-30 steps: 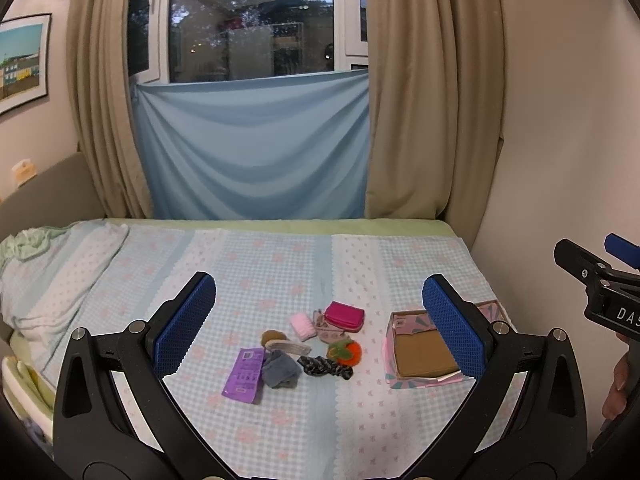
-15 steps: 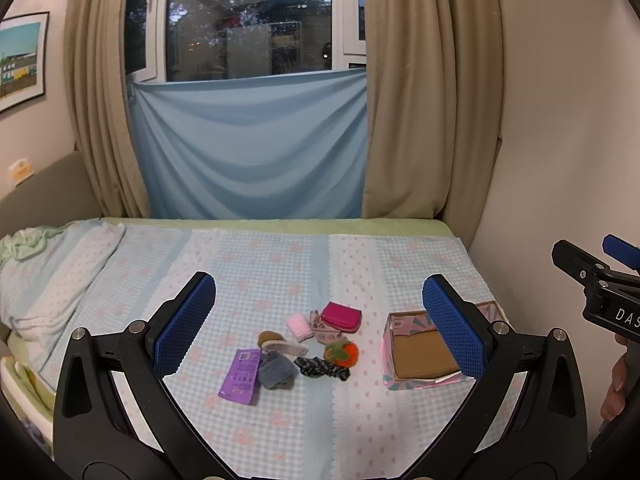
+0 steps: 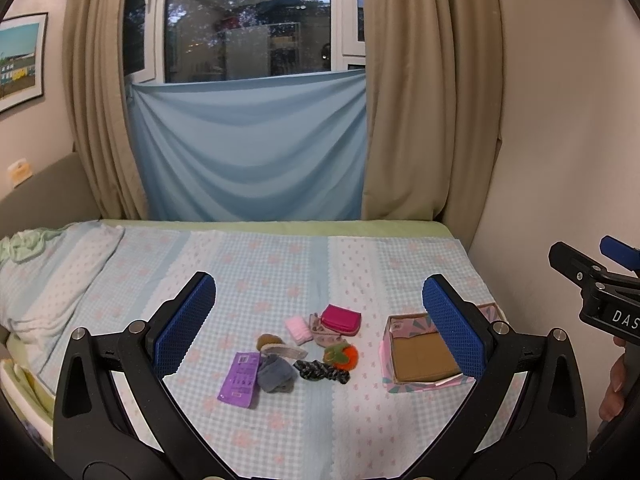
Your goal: Organize soft objects
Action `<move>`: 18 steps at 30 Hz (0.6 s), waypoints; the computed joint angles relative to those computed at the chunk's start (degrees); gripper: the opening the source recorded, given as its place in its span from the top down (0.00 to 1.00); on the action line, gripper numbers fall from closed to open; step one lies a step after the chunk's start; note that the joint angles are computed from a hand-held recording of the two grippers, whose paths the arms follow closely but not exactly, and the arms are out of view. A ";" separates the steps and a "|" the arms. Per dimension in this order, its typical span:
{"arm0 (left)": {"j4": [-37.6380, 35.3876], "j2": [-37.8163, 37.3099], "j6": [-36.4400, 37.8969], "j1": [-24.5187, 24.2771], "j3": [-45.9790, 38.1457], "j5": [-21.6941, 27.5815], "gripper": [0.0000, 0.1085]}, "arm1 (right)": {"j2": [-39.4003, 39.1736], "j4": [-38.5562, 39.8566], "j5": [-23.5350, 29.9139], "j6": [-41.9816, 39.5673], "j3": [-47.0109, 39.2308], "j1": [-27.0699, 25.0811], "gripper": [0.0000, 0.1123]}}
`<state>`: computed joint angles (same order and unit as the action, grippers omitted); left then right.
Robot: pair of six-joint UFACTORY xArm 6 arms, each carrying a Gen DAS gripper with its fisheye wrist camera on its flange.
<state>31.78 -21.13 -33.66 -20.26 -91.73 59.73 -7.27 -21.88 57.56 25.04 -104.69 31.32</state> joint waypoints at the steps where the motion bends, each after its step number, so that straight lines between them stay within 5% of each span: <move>1: 0.01 0.10 0.02 0.05 -0.03 -0.07 0.06 | 0.00 0.00 0.00 0.00 0.00 0.00 0.09; 18: -1.42 0.66 0.35 2.19 0.17 -2.00 0.05 | 2.80 0.22 -0.38 -0.87 -2.72 0.47 0.08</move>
<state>30.36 -20.47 -33.32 -18.06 -91.56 57.73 -4.47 -21.66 57.18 24.17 -107.41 31.79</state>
